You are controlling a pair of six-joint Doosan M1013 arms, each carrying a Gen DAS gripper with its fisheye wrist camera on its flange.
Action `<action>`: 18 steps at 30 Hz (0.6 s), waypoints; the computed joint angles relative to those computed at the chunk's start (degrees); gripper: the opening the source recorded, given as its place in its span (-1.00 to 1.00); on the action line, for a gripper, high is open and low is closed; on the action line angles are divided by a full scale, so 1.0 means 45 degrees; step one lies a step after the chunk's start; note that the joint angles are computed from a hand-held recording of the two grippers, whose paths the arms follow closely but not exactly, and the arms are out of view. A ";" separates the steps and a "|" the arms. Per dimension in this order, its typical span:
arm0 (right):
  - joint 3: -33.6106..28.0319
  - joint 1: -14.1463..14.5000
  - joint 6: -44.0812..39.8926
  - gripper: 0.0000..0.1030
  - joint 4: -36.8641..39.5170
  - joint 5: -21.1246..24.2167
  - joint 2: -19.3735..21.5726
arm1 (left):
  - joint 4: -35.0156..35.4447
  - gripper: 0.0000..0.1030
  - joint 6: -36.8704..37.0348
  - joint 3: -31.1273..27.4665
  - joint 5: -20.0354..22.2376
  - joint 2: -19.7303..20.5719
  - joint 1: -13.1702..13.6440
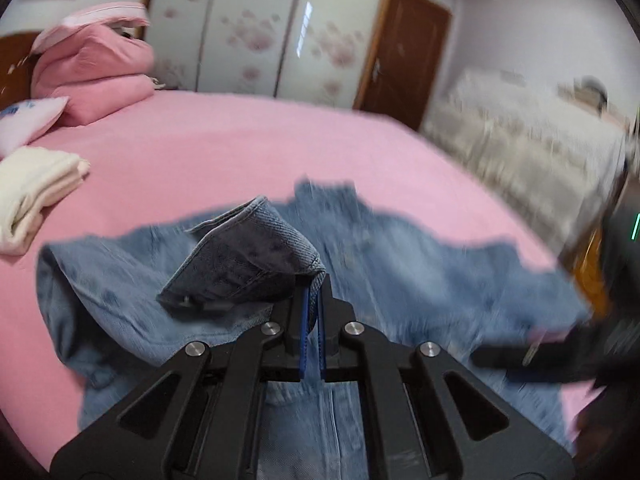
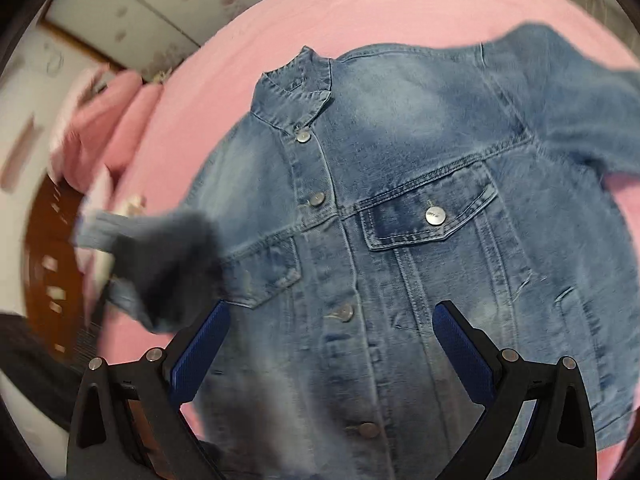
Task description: Fold large clothes
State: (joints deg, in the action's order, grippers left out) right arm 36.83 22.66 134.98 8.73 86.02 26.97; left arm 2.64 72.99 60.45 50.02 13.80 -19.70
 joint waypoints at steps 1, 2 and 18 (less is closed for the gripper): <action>-0.0005 -0.0139 -0.0228 1.00 0.0262 0.0009 0.0019 | 0.0250 -0.97 -0.0033 0.0159 0.0060 0.0020 -0.0285; -0.0068 -0.0158 -0.0329 1.00 0.0235 0.0069 0.0080 | 0.0249 -0.96 0.0033 0.0130 0.0184 0.0128 -0.0387; -0.1629 -0.0606 -0.1207 0.97 0.3069 0.0975 0.1873 | -0.0372 0.52 -0.1673 0.0373 0.3092 -0.0489 0.0102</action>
State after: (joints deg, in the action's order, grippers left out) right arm 29.49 19.93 129.54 22.54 90.40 35.40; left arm 0.97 65.46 62.13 63.93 11.60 -19.24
